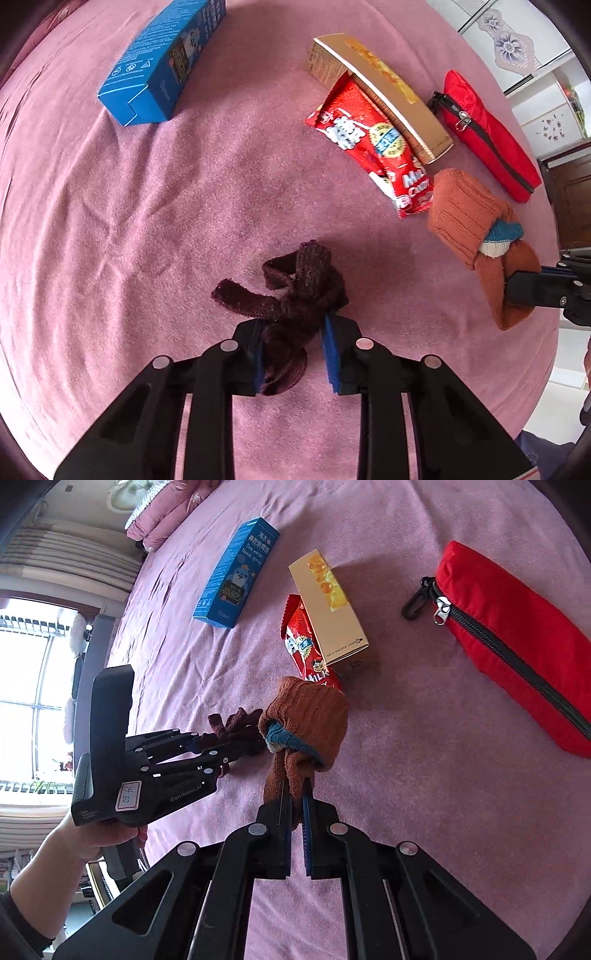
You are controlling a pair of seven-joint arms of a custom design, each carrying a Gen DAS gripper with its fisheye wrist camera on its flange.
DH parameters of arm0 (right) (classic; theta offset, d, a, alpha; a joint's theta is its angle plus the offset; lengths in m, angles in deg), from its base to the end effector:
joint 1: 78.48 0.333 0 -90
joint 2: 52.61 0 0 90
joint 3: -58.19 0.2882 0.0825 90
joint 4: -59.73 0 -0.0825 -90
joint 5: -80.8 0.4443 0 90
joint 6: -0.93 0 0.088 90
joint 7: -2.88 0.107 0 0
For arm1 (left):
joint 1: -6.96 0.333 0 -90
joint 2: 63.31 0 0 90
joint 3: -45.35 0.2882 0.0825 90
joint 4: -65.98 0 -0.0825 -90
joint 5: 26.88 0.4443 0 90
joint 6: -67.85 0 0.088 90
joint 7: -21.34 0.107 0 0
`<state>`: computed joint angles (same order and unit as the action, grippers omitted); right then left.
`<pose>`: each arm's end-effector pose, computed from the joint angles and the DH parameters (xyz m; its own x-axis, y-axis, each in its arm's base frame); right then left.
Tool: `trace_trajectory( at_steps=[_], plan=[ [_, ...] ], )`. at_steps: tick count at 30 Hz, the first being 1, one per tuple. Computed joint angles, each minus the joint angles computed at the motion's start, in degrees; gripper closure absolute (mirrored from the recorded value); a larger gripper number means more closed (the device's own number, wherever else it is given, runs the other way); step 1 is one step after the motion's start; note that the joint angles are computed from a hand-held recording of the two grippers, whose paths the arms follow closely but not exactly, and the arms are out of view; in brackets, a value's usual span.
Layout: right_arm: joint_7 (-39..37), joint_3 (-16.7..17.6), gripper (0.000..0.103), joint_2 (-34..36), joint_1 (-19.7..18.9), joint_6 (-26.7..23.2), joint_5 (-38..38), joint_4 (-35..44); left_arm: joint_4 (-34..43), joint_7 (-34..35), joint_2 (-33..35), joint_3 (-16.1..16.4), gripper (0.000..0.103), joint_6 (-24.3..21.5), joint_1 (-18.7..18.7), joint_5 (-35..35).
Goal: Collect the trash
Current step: 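Grasp the maroon sock with the left tool while the right tool grasps the orange-brown sock, then carry the maroon sock and orange-brown sock over the yellow bin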
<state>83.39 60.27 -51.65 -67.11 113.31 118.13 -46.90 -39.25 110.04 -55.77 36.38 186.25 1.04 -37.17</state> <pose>0.6098 0.1865 0.4777 0.1714 -0.8042 -0.5691 -0.9852 -0.1362 -0.1043 0.6356 -0.1760 0.4161 -0.1618 -0.9690 0.1869 -0.9852 0.1478 -0.0867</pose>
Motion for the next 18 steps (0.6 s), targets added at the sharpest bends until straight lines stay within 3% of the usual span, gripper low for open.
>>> trace_trajectory(
  at_steps=[8, 18],
  plan=[
    [-0.38, -1.87, 0.098, -7.19, -0.50, -0.04, -1.28, -5.43, -9.51, -3.39, -11.19, -1.44, 0.078, 4.67, -1.58, -11.77],
    [-0.43, -7.54, 0.098, -22.12, -2.20, -0.66, -3.49, -17.91, -10.50, -11.37, -15.71, -4.73, 0.078, 6.96, -7.86, -12.91]
  ],
)
